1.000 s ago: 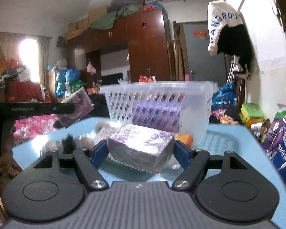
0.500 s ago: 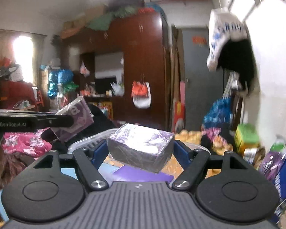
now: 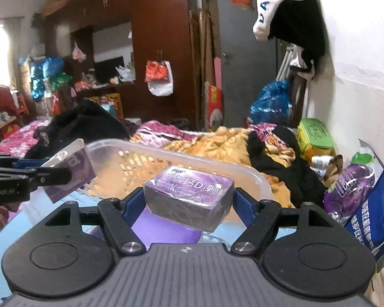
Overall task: Organize objects
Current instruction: 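Open the right tool over the basket while the left tool releases the clear bag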
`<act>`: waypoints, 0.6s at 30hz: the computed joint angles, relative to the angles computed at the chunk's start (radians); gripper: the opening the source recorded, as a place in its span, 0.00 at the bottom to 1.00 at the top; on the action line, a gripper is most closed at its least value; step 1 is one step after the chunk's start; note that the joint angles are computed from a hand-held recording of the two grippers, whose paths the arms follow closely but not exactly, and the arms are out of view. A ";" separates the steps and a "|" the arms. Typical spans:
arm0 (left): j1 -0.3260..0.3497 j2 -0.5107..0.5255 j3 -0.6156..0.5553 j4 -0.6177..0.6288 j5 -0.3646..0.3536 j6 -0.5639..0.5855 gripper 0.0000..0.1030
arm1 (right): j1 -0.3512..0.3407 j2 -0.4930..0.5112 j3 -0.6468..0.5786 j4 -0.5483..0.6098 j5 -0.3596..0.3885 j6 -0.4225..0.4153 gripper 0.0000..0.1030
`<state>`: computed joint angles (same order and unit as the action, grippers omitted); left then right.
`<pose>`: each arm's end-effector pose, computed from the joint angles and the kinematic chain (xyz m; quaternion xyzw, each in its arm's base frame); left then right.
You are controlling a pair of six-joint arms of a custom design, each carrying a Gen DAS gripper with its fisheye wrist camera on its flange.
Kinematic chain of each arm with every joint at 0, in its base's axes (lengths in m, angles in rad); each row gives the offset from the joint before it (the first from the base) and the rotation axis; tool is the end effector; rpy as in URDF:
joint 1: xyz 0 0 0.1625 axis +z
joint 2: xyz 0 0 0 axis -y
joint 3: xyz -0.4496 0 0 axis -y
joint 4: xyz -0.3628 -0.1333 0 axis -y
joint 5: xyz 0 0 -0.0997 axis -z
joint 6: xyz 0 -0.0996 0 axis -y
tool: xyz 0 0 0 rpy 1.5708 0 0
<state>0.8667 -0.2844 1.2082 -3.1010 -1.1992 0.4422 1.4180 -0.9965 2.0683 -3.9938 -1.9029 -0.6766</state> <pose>-0.3790 -0.7081 -0.0203 0.4623 0.8180 -0.3139 0.1365 0.0188 -0.5406 0.2982 0.0994 -0.7701 0.5125 0.3666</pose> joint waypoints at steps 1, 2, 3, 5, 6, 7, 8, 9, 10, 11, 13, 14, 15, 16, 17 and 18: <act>0.001 0.005 -0.007 0.004 0.001 0.002 0.35 | 0.002 0.008 -0.008 0.005 -0.014 -0.004 0.74; 0.002 0.010 -0.011 0.003 0.003 0.003 0.35 | 0.001 0.005 -0.006 0.008 -0.022 -0.002 0.74; 0.004 0.015 -0.018 0.013 0.008 -0.001 0.35 | 0.001 0.007 -0.008 0.006 -0.026 0.002 0.75; 0.012 0.015 -0.024 0.039 -0.003 -0.011 0.36 | -0.002 0.003 -0.005 0.007 -0.018 0.021 0.75; 0.017 0.013 -0.024 0.051 -0.014 -0.011 0.37 | -0.005 -0.005 0.000 0.016 -0.008 0.034 0.76; 0.019 0.013 -0.022 0.045 -0.020 -0.010 0.38 | -0.009 -0.012 0.007 0.018 0.007 0.044 0.79; 0.019 0.013 -0.015 0.023 -0.021 -0.009 0.44 | -0.010 -0.018 0.012 0.019 0.013 0.056 0.92; 0.022 0.008 -0.002 0.000 -0.028 -0.014 0.65 | -0.006 -0.020 0.011 0.016 0.003 0.062 0.98; 0.028 -0.001 0.011 -0.016 -0.051 -0.021 0.84 | -0.001 -0.014 0.019 -0.022 -0.007 0.053 1.00; 0.034 -0.007 0.024 -0.036 -0.082 -0.025 0.87 | -0.001 -0.015 0.021 -0.038 -0.004 0.041 1.00; 0.043 -0.035 0.082 -0.100 -0.130 -0.017 0.87 | -0.004 -0.020 0.057 -0.097 0.019 0.020 1.00; 0.045 -0.049 0.114 -0.126 -0.145 -0.004 0.88 | -0.004 -0.022 0.081 -0.136 0.028 0.014 1.00; 0.047 -0.070 0.162 -0.168 -0.160 0.023 0.88 | -0.010 -0.024 0.120 -0.192 0.052 0.008 1.00; 0.048 -0.087 0.210 -0.217 -0.166 0.046 0.88 | -0.020 -0.025 0.160 -0.247 0.080 0.007 1.00; 0.051 -0.111 0.274 -0.278 -0.171 0.068 0.89 | -0.030 -0.025 0.194 -0.286 0.107 0.010 1.00; 0.053 -0.129 0.324 -0.325 -0.172 0.087 0.89 | -0.047 -0.025 0.239 -0.328 0.143 0.013 1.00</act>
<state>0.9201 -0.4130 1.5320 -3.4262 -1.3715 0.5289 1.3714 -1.0219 2.3072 -4.3218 -1.7594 -0.6633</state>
